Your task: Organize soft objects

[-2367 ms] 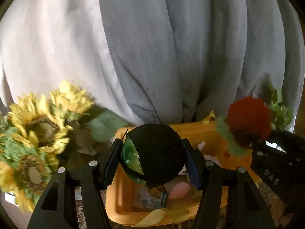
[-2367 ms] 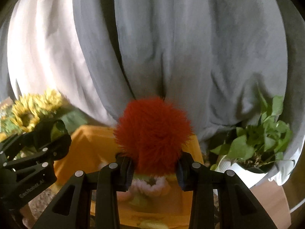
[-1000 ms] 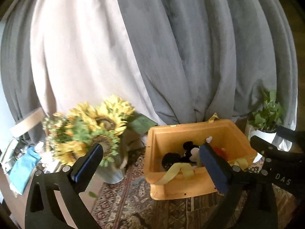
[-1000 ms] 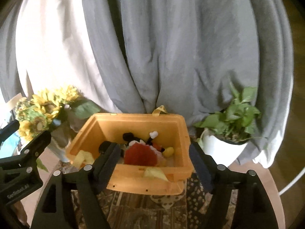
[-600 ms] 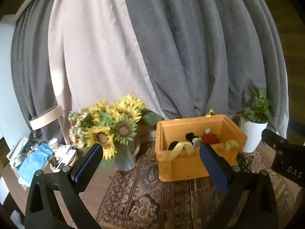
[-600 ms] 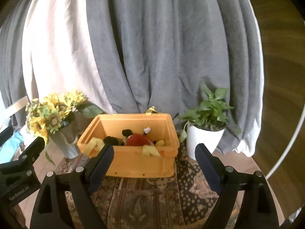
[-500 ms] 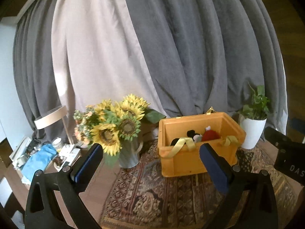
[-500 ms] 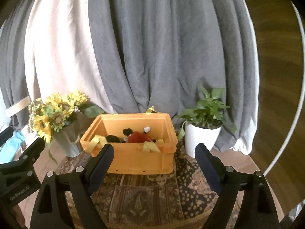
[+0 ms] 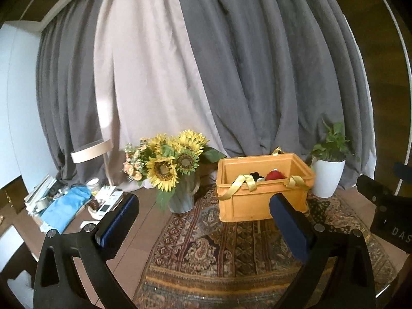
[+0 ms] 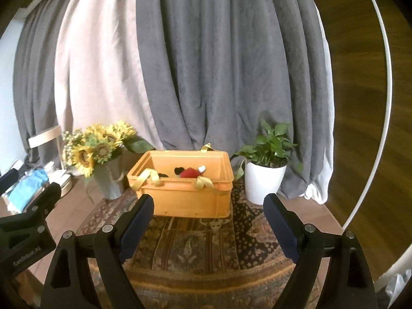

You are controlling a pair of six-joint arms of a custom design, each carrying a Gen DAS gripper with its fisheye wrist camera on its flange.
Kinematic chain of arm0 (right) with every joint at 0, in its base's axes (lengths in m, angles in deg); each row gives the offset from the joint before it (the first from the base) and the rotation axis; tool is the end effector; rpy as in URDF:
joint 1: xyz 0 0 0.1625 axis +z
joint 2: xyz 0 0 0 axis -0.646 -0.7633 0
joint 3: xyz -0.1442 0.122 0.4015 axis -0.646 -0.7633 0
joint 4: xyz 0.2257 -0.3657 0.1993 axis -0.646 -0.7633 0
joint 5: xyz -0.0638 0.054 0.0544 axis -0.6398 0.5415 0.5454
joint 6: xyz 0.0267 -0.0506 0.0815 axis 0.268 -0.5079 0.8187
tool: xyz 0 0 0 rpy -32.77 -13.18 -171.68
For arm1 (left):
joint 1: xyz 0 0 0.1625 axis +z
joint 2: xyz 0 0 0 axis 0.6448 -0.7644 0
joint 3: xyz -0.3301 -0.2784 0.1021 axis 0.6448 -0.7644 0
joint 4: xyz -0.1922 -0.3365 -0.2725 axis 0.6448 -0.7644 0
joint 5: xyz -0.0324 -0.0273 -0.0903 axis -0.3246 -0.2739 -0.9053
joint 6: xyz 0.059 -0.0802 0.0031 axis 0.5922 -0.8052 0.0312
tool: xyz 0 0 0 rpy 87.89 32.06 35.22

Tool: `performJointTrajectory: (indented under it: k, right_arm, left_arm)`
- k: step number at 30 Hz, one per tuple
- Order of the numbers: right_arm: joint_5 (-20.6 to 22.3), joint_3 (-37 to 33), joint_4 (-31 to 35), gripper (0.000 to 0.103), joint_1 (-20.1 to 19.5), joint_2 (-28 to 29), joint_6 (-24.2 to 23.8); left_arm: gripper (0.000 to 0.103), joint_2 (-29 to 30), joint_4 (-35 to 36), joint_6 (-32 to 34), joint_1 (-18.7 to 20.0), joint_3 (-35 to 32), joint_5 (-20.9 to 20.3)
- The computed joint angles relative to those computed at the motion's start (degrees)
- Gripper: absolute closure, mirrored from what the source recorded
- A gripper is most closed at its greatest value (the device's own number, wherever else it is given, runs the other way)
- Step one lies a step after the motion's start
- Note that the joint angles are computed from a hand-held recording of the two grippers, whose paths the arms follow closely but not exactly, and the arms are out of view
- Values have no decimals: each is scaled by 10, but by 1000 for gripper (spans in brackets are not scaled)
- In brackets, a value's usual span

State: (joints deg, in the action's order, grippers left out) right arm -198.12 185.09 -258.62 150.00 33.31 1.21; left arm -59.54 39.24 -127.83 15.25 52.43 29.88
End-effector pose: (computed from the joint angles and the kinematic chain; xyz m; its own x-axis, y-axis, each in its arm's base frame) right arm 0.3097 -0.6172 0.0551 -0.6792 -0.0491 0.7323 -0.7065 0.3140 -0.6342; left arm -0.1455 -0.5908 0.2553 -0.6054 -0.1814 -0.7750 0.7070 0.3248 -0.6282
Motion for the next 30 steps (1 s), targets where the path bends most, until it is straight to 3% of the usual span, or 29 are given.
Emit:
performJointTrajectory:
  k: [16, 19, 30]
  right_arm:
    - [3, 171, -95, 15, 13, -65, 25]
    - [2, 192, -100, 9, 13, -76, 36]
    - [-3, 243, -165, 9, 24, -89, 25]
  left_arm:
    - [0, -89, -19, -33, -91, 134, -83]
    - [0, -98, -10, -45, -104, 147, -90]
    - [0, -137, -20, -49, -151, 200, -119]
